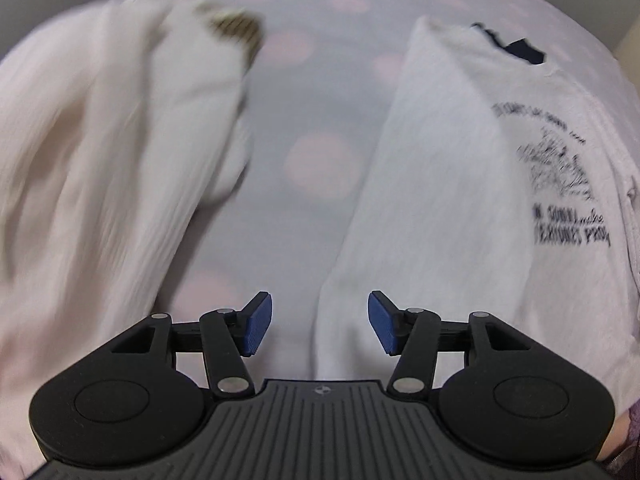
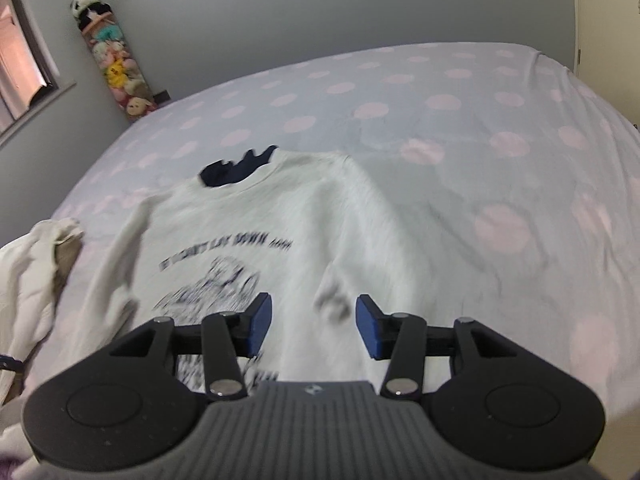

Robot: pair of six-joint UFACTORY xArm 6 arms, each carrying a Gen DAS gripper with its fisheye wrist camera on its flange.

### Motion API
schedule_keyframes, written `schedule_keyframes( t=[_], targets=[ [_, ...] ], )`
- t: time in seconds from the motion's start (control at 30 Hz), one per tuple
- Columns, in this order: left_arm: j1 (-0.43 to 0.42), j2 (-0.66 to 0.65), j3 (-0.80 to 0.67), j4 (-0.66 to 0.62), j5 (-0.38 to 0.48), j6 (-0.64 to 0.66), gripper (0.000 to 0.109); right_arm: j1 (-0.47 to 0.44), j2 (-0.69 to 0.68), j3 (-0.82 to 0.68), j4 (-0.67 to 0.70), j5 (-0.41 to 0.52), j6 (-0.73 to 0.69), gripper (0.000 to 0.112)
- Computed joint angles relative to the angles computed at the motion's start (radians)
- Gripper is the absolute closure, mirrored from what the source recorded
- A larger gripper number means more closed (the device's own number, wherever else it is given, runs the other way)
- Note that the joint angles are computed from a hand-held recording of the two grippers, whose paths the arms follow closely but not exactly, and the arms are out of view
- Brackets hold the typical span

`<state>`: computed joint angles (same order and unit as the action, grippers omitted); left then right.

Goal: Fold clothes

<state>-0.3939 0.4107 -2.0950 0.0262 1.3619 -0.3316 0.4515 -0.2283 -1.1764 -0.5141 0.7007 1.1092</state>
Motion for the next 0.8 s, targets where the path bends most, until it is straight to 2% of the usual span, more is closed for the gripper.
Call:
schedule_keyframes(
  t=[0.13, 0.2, 0.27, 0.3, 0.33, 0.5, 0.8],
  targets=[
    [-0.012, -0.143, 0.2, -0.058, -0.09, -0.09, 0.057, 0.084, -0.074, 0.069, -0.066, 0.029, 0.137, 0.062],
    [-0.039, -0.142, 0.189, -0.03, -0.048, -0.129, 0.057, 0.11, -0.082, 0.074, -0.065, 0.038, 0.154, 0.062],
    [-0.066, -0.149, 0.207, 0.014, -0.048, -0.166, 0.07, 0.133, -0.081, 0.068, -0.06, 0.047, 0.157, 0.062],
    [-0.077, -0.157, 0.227, 0.04, -0.061, -0.196, 0.089, 0.143, -0.074, 0.056, -0.057, 0.055, 0.146, 0.062],
    [-0.088, -0.176, 0.266, 0.073, -0.091, -0.225, 0.093, 0.153, -0.064, 0.041, -0.052, 0.066, 0.131, 0.062],
    [-0.126, -0.249, 0.388, 0.205, -0.213, -0.3, 0.097, 0.187, -0.01, -0.062, -0.042, 0.15, 0.053, 0.062],
    [-0.087, -0.279, 0.39, 0.211, -0.396, -0.277, 0.098, 0.235, 0.043, -0.185, -0.107, 0.278, 0.027, 0.062]
  ],
)
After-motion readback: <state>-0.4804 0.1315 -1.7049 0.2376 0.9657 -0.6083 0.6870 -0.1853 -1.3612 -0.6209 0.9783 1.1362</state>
